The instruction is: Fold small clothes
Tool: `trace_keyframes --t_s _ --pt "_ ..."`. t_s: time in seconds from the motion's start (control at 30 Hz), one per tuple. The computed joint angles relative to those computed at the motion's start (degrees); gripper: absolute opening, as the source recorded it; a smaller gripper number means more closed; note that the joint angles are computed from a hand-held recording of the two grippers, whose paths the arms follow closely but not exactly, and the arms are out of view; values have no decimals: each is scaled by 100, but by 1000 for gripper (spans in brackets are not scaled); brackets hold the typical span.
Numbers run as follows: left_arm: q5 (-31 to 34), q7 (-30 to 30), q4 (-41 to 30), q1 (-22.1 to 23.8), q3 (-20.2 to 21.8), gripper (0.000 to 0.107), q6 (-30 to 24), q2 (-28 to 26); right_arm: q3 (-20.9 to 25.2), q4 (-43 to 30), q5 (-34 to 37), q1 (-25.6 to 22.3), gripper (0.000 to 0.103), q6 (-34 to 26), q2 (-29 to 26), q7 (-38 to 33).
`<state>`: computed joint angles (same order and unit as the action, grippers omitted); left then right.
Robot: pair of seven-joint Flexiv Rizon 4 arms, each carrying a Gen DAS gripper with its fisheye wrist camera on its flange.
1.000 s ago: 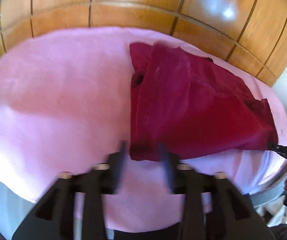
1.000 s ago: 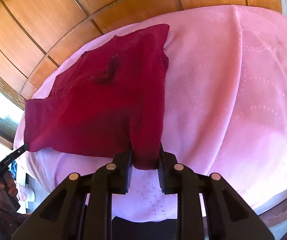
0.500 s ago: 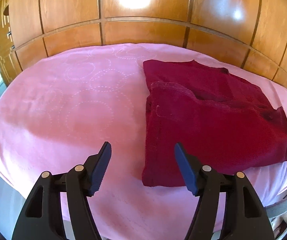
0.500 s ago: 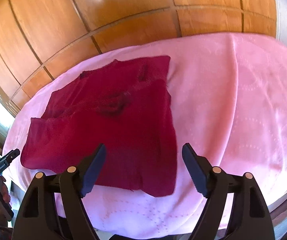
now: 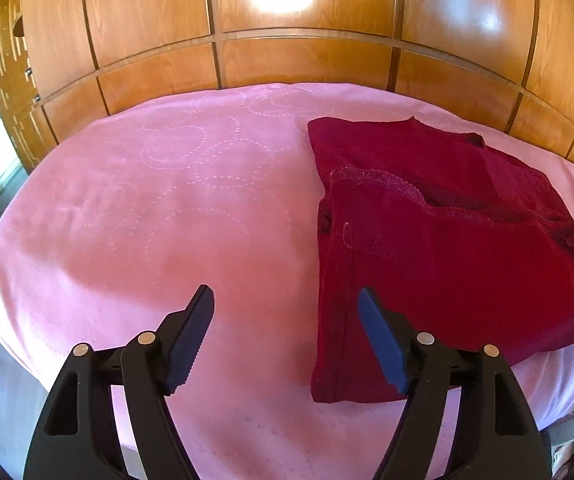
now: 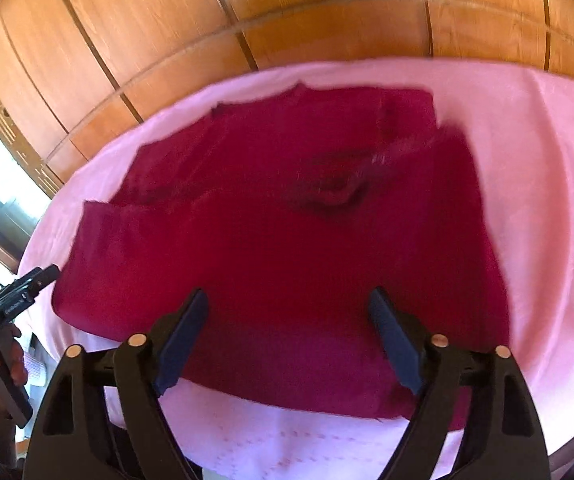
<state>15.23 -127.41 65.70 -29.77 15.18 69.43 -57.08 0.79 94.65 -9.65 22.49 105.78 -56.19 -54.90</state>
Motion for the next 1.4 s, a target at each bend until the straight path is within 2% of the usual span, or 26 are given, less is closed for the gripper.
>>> trace_keyframes --t_s 0.13,0.23,0.4,0.6,0.83,0.87,0.97,1.03,1.13,1.3,1.4 --pt "117 -29 -173 -74 120 73 -120 -78 -325 -102 5 301 101 -51 -127 -96" --pt "102 4 -220 6 22 73 -82 -103 -581 -103 148 537 101 -47 -176 -96" --pt "72 0 -287 24 9 73 -42 -131 -571 -75 238 548 101 40 -191 -131" --pt "32 121 -293 52 -81 73 15 -125 -901 10 496 871 101 311 -254 -290" --pt "-214 792 -240 249 -468 73 65 -106 -607 136 538 665 101 281 -65 -339" --pt "-293 875 -203 293 -545 76 85 -98 -535 196 540 606 100 326 -11 -335" --pt "-558 1138 -71 445 -766 78 185 -82 -461 460 690 529 94 619 163 -314" --pt "-785 1313 -48 559 -903 78 126 -96 -612 657 925 624 74 761 291 -299" --pt "-1121 1456 93 752 -1124 78 392 -85 -993 905 1404 869 54 919 434 -304" --pt "-1791 2113 126 1209 -1855 77 738 -203 -1303 810 1826 900 45 673 444 -121" --pt "-2129 2729 -129 1448 -2347 60 634 -434 -1274 487 1672 694 44 392 344 22"
